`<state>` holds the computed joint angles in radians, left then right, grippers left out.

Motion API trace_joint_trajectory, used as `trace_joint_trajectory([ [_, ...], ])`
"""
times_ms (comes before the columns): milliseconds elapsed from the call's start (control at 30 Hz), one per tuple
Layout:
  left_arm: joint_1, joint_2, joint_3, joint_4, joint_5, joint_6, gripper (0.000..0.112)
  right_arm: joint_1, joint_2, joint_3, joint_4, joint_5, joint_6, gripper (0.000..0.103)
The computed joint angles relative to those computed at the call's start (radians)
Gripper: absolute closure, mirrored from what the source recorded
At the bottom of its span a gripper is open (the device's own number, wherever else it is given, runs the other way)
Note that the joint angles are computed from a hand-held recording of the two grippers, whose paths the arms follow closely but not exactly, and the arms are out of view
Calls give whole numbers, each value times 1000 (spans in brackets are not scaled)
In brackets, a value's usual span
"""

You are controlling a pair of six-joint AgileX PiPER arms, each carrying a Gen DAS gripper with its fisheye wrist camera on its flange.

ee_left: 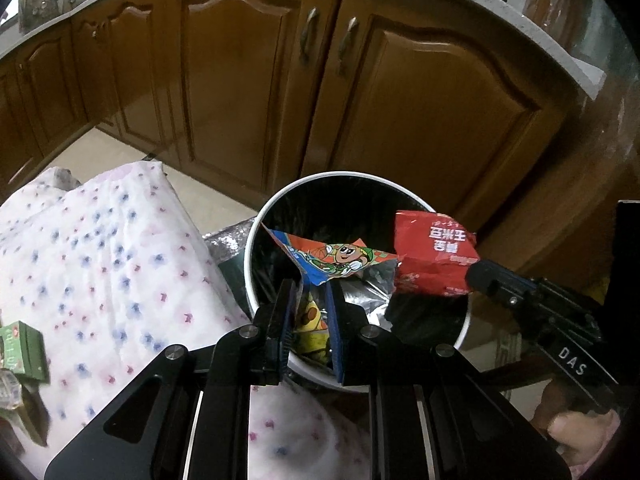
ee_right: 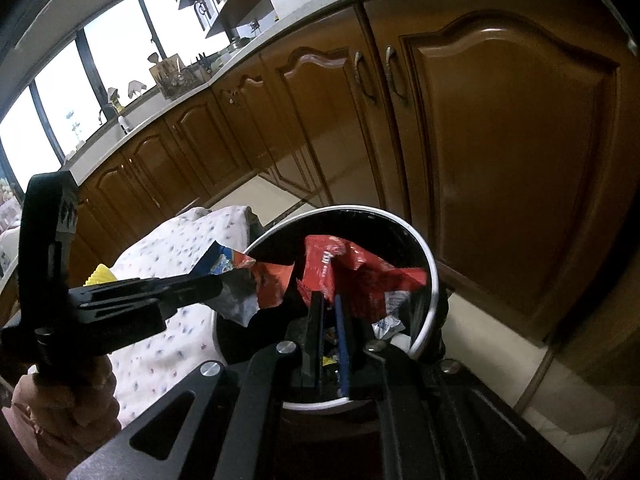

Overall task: Collect trash
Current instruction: 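Move both wrappers over the bin and open both tools to drop them, then grasp the white milk carton with left tool while right tool grasps green juice pouch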

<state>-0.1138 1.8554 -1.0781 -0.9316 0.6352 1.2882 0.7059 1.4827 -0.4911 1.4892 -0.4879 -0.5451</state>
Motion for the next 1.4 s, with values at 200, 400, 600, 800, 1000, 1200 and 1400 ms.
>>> trace_joint_trajectory([
  [200, 5, -13, 15, -25, -6, 20, 60, -18, -26, 44, -116, 10, 161, 69],
  [400, 85, -50, 76, -82, 22, 108, 54, 53, -39, 56, -124, -35, 231, 54],
  [600, 280, -78, 159, -169, 89, 263, 48, 184, 10, 48, -180, -134, 396, 20],
  [800, 509, -63, 153, -154, 199, 300, 46, 259, 98, -20, -236, -147, 487, 20],
  [1000, 690, -12, 101, -111, 271, 295, 46, 277, 186, -126, -288, -104, 495, 20],
  [1200, 824, 59, 33, -63, 314, 285, 46, 296, 257, -228, -322, -48, 459, 20],
  [1400, 905, 104, -29, -42, 312, 268, 46, 288, 310, -327, -337, 11, 404, 20],
])
